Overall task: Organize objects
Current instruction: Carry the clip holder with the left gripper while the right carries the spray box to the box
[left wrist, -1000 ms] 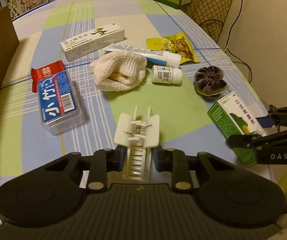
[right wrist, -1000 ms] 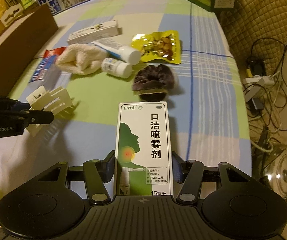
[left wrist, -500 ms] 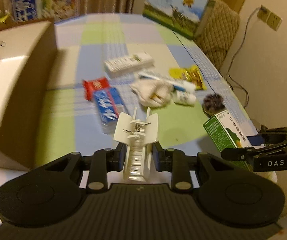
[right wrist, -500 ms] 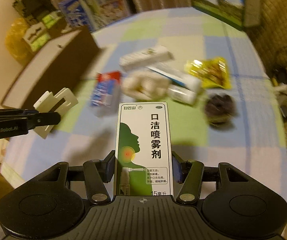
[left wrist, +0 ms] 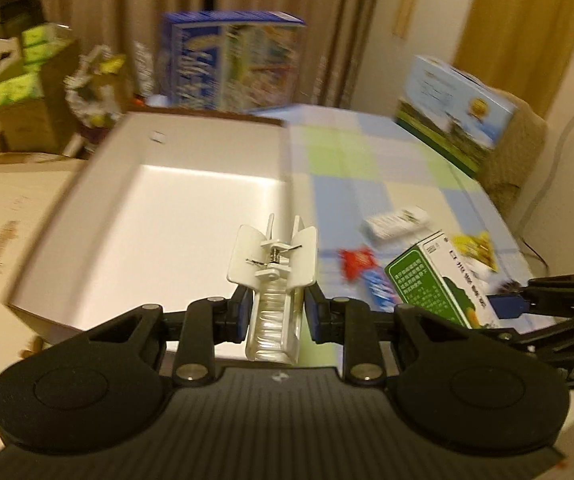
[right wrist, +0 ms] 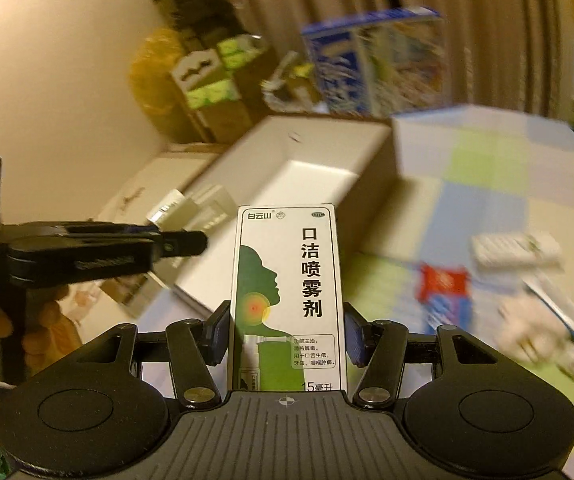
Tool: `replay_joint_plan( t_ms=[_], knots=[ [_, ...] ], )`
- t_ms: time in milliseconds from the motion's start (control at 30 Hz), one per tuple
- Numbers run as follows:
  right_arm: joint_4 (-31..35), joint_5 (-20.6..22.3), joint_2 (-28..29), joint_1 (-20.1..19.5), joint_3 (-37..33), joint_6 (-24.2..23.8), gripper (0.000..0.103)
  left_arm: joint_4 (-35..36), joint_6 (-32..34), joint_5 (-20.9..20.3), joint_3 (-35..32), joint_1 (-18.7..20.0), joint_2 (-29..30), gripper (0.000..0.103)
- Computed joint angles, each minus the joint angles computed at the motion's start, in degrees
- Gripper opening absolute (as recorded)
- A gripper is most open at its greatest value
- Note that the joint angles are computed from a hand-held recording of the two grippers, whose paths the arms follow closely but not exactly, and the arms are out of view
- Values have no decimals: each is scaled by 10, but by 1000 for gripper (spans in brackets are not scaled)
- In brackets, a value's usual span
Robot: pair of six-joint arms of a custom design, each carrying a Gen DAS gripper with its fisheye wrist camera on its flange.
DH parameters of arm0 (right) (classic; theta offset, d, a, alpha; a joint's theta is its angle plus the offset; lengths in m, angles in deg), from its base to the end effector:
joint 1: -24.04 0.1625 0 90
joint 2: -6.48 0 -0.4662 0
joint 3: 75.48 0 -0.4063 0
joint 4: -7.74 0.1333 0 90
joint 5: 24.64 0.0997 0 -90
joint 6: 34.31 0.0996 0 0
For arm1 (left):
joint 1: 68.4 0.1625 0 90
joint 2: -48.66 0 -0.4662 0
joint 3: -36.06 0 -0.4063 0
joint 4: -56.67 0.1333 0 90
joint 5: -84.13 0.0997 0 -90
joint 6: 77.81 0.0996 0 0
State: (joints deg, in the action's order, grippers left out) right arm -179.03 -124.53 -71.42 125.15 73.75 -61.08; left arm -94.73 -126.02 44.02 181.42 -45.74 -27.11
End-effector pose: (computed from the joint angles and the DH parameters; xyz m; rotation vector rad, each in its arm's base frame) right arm 0.1834 -0.3308 0.1876 0.8727 -2.7147 0.6039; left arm -0.2384 -0.3265 0.1559 0.4828 2.3789 -0.8620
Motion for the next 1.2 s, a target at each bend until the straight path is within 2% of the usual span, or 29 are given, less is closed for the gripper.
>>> replay_joint_plan(
  t_ms=[200,467,767,1033,1200],
  knots=[
    [-43,-18,130,55,-70,51,52,32,45,35,-5,59,-62,23],
    [-34,-65,239,67,-147,106,52,-6,140,23,-24,156,-56,23],
    [-3,-107,283,62,-188,99,52,-29,207,-13,-56,243,-9,23],
    [26,-138,305,61,-214,86,52,21,225,-35,-89,284,22,23],
    [35,-152,313,66,-222,68,52,43,233,-47,-101,294,30,24]
  ],
)
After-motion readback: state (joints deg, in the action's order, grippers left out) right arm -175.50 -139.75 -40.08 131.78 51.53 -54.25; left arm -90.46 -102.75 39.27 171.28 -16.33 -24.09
